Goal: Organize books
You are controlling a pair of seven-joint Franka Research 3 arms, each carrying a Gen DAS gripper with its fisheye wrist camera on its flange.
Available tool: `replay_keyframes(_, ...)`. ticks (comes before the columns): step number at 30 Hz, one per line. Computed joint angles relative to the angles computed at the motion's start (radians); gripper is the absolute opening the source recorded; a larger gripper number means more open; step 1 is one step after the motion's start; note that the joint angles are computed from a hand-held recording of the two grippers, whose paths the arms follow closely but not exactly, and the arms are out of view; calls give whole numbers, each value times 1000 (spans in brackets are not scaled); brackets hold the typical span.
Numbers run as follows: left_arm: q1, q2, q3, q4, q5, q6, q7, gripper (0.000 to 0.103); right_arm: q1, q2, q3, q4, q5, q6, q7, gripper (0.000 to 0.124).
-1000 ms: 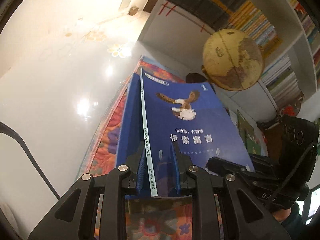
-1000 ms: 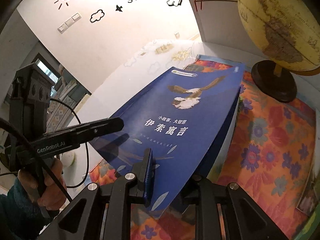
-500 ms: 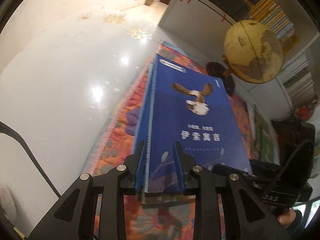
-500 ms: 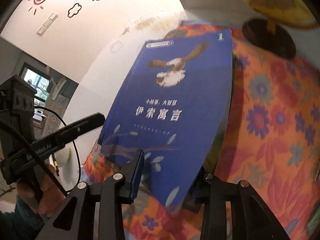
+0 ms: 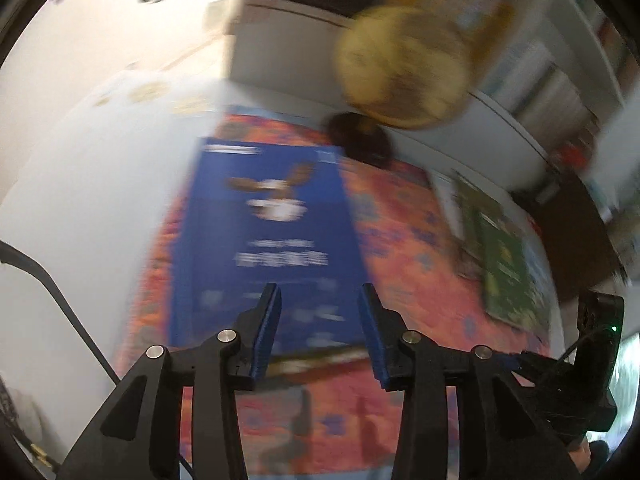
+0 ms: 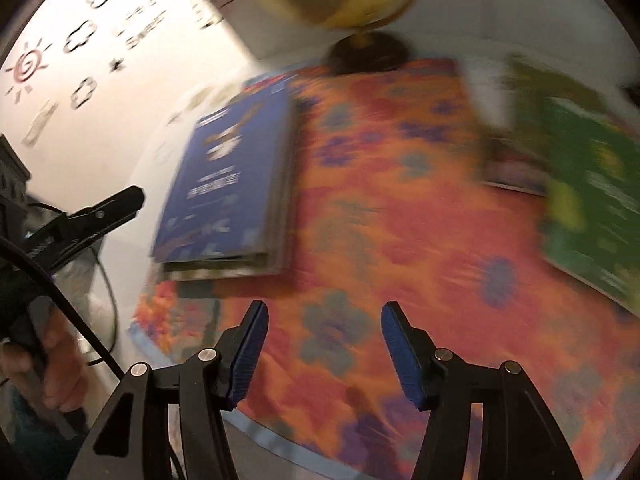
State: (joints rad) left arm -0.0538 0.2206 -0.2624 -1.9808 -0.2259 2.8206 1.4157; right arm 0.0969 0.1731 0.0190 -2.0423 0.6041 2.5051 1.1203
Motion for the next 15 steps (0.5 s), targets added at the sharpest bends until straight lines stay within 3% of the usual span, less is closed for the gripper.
replay_keyframes(4, -16, 23, -62, 49, -43, -33, 105, 51, -3, -120, -44, -142, -108, 113, 133, 57)
replay_keyframes(5, -30, 31, -72, 61, -43, -32, 123, 60, -14, -142, -52, -161, -110, 121, 144, 57)
replay_keyframes(7, -61, 39, -79, 74, -28, -24, 129, 65, -36, -180, -68, -202, -85, 147, 167, 58)
replay_keyframes(10, -113, 50, -89, 104, 8, -48, 127, 65, -77, -211, -104, -231, 23, 152, 148, 58)
replay_keyframes(15, -219, 84, -63, 167, 148, -98, 35, 65, -145, -232, -144, -252, 48, 159, 184, 58)
